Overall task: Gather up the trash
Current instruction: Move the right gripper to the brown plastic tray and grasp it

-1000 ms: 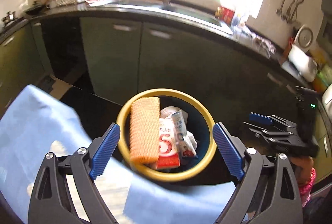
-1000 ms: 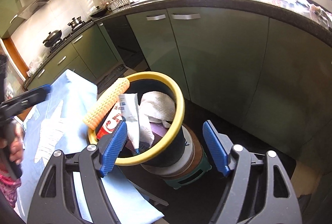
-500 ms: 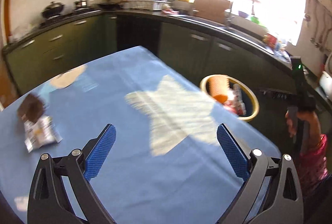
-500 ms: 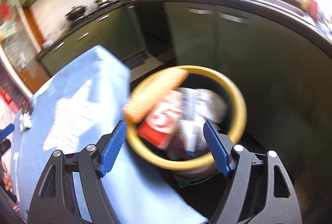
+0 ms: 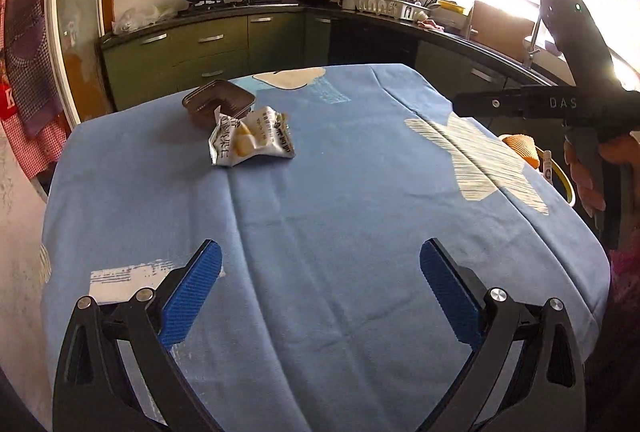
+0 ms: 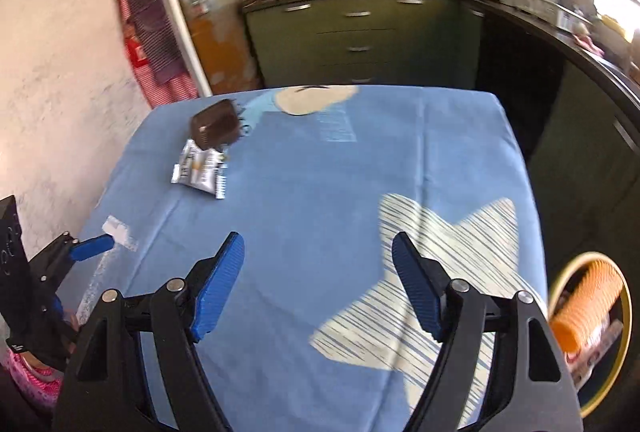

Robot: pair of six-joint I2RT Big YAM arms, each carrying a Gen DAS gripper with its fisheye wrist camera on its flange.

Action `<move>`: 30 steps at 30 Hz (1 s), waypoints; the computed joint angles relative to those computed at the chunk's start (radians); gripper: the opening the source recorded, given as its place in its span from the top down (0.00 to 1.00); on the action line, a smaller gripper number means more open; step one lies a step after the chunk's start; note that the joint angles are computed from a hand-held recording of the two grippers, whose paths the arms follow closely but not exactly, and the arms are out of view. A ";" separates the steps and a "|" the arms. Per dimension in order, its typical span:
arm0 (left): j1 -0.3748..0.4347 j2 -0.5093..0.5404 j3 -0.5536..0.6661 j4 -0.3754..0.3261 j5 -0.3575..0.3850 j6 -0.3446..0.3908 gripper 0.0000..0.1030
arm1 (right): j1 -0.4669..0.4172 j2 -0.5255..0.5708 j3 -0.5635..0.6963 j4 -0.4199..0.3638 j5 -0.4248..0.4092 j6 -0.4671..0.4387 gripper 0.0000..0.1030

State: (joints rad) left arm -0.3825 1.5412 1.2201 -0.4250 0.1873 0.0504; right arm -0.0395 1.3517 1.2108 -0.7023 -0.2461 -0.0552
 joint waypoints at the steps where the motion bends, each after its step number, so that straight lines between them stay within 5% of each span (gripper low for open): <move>1: 0.013 0.004 0.004 -0.003 0.033 -0.014 0.05 | 0.029 0.022 0.028 -0.013 0.000 -0.012 0.30; 8: 0.039 0.005 0.002 0.008 0.087 -0.043 0.05 | 0.147 0.193 0.243 -0.076 -0.010 -0.083 0.30; 12: 0.040 0.008 0.005 0.008 0.091 -0.067 0.05 | 0.191 0.302 0.377 -0.078 -0.004 -0.139 0.15; 15: 0.045 0.011 0.008 0.002 0.099 -0.079 0.05 | 0.214 0.391 0.484 -0.102 0.019 -0.175 0.14; 23: 0.046 0.024 0.020 -0.018 0.109 -0.088 0.05 | 0.240 0.608 0.762 -0.279 0.077 -0.220 0.14; 30: 0.042 0.032 0.029 -0.042 0.118 -0.083 0.05 | 0.259 0.682 0.858 -0.364 0.117 -0.229 0.14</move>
State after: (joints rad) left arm -0.3409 1.5732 1.2492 -0.4666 0.3053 -0.0328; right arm 0.2197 2.0338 2.0683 -1.0660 -0.1295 -0.2841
